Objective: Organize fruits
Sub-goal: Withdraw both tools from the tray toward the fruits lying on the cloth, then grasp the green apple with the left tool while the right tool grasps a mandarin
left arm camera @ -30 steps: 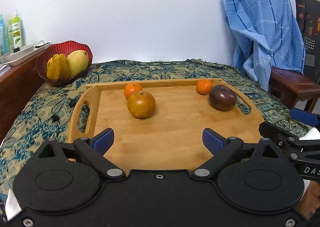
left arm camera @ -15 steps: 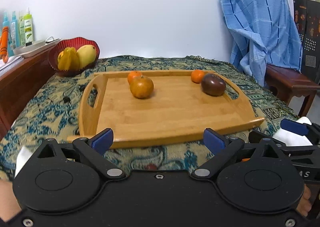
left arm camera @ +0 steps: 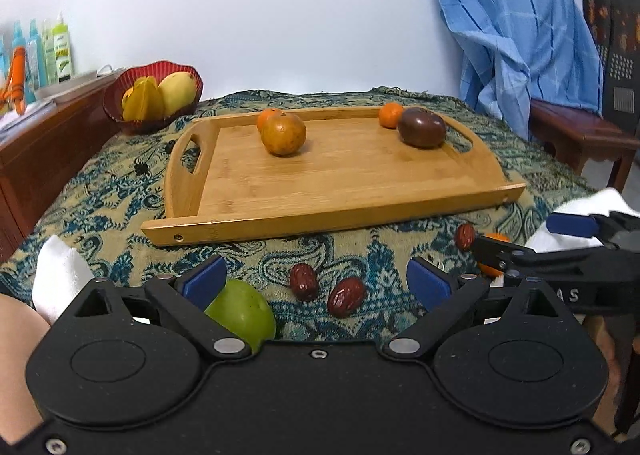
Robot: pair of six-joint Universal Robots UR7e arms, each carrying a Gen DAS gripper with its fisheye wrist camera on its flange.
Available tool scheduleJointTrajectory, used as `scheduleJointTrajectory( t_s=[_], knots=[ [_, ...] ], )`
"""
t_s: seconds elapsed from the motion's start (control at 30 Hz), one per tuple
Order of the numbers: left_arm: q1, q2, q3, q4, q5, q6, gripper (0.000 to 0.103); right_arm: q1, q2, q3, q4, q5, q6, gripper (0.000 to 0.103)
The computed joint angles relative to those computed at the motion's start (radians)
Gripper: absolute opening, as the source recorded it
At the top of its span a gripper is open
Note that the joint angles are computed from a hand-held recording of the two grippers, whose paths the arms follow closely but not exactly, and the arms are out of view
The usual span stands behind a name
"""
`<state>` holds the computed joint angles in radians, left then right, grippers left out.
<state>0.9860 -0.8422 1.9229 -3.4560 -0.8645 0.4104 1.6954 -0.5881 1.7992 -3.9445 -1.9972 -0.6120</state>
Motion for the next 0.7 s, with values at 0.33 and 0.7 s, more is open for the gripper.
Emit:
scheduleJointTrajectory(
  t_s=[0.33, 0.7],
  knots=[
    [-0.022, -0.006, 0.049, -0.079, 0.028, 0.052, 0.082, -0.005, -0.001, 0.011, 0.035, 0.05, -0.022, 0.092],
    [0.001, 0.036, 0.016, -0.119, 0.139, 0.051, 0.087, -0.002, 0.007, 0.021, 0.035, 0.065, -0.067, 0.081]
  ],
)
